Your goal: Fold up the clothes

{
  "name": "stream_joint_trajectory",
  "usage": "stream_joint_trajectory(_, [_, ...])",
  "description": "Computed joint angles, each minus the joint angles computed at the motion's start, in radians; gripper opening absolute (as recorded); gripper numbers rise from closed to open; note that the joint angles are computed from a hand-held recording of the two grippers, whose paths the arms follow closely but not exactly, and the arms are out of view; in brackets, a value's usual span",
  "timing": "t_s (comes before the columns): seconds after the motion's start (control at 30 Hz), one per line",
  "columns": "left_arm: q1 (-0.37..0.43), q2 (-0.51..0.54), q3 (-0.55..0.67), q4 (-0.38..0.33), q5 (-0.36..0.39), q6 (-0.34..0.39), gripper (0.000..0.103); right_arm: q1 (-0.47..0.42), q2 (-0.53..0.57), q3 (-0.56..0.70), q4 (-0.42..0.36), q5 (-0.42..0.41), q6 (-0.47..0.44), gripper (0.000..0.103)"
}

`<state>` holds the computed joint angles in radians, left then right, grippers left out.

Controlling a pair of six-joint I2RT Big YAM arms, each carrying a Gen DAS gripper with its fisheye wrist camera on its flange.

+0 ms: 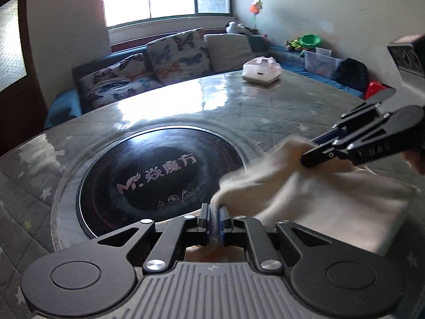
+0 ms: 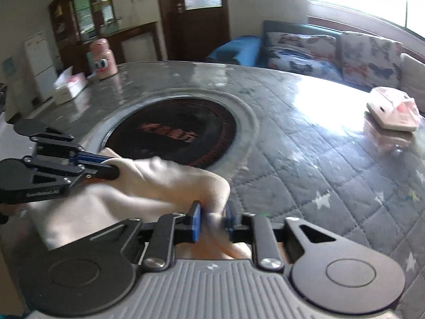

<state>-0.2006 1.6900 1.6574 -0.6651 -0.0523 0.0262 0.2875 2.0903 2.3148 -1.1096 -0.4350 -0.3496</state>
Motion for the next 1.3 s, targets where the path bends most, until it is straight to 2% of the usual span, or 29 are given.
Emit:
stream_joint_trajectory(0.1, [-0.002, -0.001, -0.002, 0.003, -0.027, -0.012, 0.020, -0.009, -0.037, -0.073, 0.072, 0.015, 0.061, 0.025])
stream_joint_trajectory(0.2, [-0.002, -0.003, -0.002, 0.008, -0.054, -0.037, 0.021, -0.016, -0.090, -0.149, 0.144, 0.033, 0.116, 0.026])
stream_joint_trajectory(0.33, [-0.009, -0.011, 0.004, 0.024, -0.072, -0.065, 0.021, -0.016, -0.164, -0.255, 0.212, 0.017, 0.105, 0.025])
stream_joint_trajectory(0.4, [-0.013, -0.019, 0.004, 0.036, -0.071, -0.077, 0.020, -0.008, -0.183, -0.285, 0.215, 0.016, 0.071, 0.023])
stream_joint_trajectory(0.5, [-0.020, -0.022, 0.013, 0.041, -0.014, -0.100, 0.020, 0.003, -0.193, -0.308, 0.218, 0.024, 0.039, 0.020])
stream_joint_trajectory(0.67, [-0.036, 0.025, 0.060, -0.004, 0.047, -0.114, 0.019, 0.009, -0.151, -0.273, 0.205, 0.041, 0.082, 0.019])
stream_joint_trajectory(0.87, [-0.035, 0.082, 0.114, -0.064, 0.038, -0.158, 0.020, 0.001, -0.138, -0.266, 0.210, 0.030, 0.126, 0.018])
stream_joint_trajectory(1.03, [-0.032, 0.080, 0.106, -0.064, 0.042, -0.159, 0.020, -0.001, -0.156, -0.283, 0.244, 0.016, 0.151, 0.018])
stream_joint_trajectory(1.17, [-0.031, 0.085, 0.113, -0.067, 0.043, -0.168, 0.020, 0.007, -0.121, -0.238, 0.212, 0.053, 0.138, 0.018])
stream_joint_trajectory(1.3, [-0.029, 0.085, 0.112, -0.066, 0.043, -0.176, 0.020, 0.000, -0.131, -0.245, 0.213, 0.043, 0.113, 0.018])
